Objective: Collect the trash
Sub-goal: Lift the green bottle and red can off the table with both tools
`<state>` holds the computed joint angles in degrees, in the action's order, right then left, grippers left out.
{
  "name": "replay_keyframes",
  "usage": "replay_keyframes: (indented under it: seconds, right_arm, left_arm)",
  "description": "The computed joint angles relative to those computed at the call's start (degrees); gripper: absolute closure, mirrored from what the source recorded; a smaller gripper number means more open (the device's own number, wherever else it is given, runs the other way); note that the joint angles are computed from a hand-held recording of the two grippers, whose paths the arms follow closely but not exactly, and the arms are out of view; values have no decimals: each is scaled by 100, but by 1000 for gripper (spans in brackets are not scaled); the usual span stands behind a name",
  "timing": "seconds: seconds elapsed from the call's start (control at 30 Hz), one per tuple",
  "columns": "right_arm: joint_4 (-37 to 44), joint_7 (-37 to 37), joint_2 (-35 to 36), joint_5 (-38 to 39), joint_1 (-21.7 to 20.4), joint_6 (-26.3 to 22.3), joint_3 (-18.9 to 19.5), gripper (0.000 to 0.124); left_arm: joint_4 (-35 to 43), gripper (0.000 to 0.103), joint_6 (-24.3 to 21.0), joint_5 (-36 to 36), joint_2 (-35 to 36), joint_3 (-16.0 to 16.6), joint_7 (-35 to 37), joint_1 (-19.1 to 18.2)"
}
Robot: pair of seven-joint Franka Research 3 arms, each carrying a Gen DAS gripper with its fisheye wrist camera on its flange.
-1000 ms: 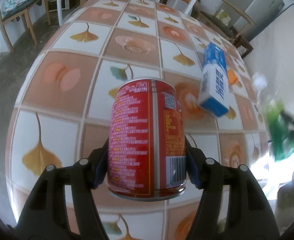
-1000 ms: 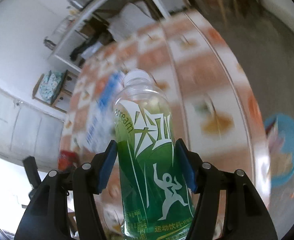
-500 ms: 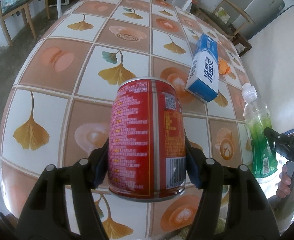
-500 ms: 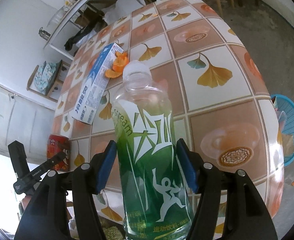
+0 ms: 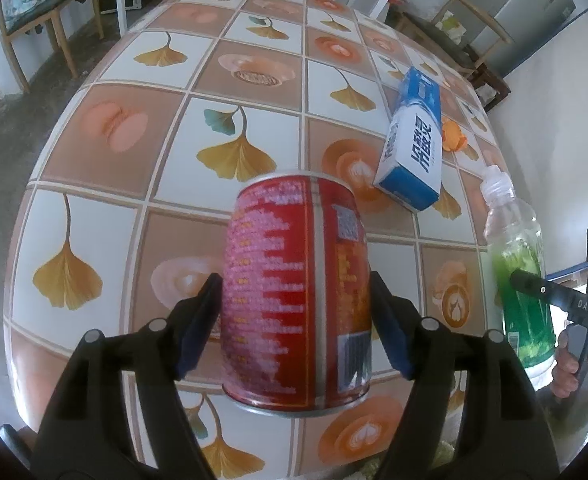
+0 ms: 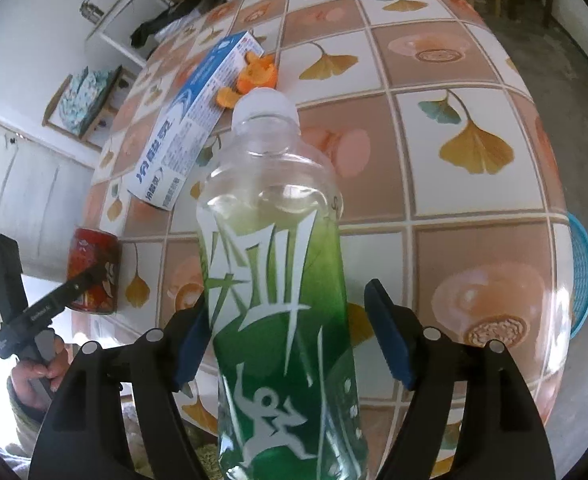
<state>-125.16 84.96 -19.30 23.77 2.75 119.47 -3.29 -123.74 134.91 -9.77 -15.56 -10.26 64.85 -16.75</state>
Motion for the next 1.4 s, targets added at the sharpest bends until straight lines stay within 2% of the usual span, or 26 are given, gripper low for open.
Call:
replay_keyframes:
  seconds: [0.13, 0.33, 0.57, 0.67, 0.93, 1.23, 1.4]
  right_arm:
    - [74, -101, 30, 63, 40, -63, -17, 52]
    - [145, -219, 99, 327, 33, -290, -118, 52]
    - [169, -258, 113, 511, -6, -332, -124, 52]
    - [160, -253, 117, 550, -11, -330, -118, 58]
    - [95, -147, 93, 615, -31, -304, -116, 59]
    - [101, -172, 99, 692, -32, -392, -146, 59]
    - [79, -166, 82, 714, -28, -374, -131, 59]
  left_arm:
    - [20, 31, -9, 28, 23, -7, -77, 28]
    - [49, 30, -78, 91, 41, -24, -67, 26]
    - [75, 30, -52, 204, 92, -37, -45, 43]
    - [72, 32, -57, 239, 89, -48, -66, 51]
    - [88, 41, -15, 302, 117, -78, 76, 14]
    - [140, 41, -48, 592, 155, -143, 34, 17]
    - [221, 41, -139, 1006, 199, -259, -62, 30]
